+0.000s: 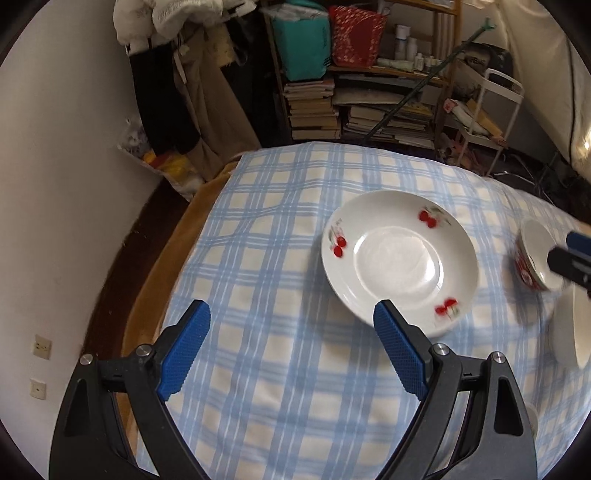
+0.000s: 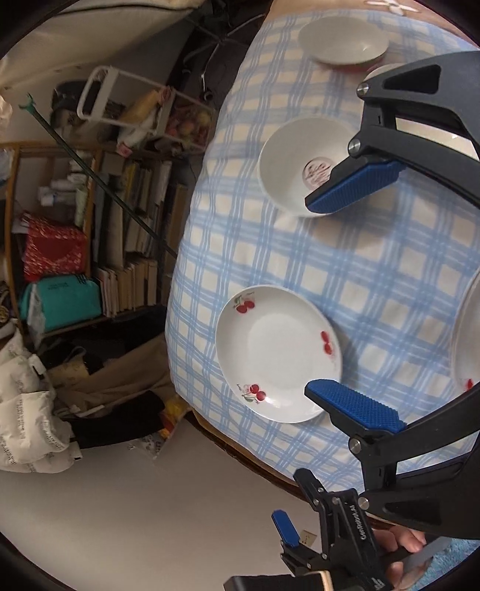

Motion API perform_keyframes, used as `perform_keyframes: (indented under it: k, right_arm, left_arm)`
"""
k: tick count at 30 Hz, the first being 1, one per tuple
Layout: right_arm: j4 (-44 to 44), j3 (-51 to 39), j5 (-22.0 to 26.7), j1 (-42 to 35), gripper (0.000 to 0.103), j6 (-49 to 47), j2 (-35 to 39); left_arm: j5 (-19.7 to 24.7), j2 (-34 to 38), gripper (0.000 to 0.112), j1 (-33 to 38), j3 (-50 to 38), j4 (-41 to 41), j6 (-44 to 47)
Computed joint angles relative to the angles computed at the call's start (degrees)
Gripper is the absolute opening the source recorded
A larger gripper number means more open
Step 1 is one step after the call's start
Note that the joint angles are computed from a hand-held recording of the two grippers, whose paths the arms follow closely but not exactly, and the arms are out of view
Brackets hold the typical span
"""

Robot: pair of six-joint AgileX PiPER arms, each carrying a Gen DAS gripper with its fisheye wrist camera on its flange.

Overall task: Organize plates and bowls
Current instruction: 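Close the left tool on a cherry plate rim while the right tool grips its rim too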

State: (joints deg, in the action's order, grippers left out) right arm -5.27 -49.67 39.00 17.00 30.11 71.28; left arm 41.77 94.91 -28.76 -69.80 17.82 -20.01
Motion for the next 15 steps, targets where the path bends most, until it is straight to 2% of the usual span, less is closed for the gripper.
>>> perform_keyframes:
  k: [7, 13, 15]
  right_arm:
    - [5.50, -3.15, -4.53, -3.50, 0.086, -7.10, 11.99]
    - [8.68, -4.00, -8.82, -5.07, 0.086, -10.69, 19.56]
    - [8.63, -4.61, -9.11, -5.17, 0.086, -10.65, 21.38]
  left_arm:
    - [-0.44, 9.77, 0.089, 3.80, -7.31, -9.19, 3.33]
    - [-1.81, 16.04, 0.089, 3.59, -10.62, -6.63, 1.12]
    - [-2.01, 17.29, 0.083, 4.11, -11.55, -8.09, 2.23]
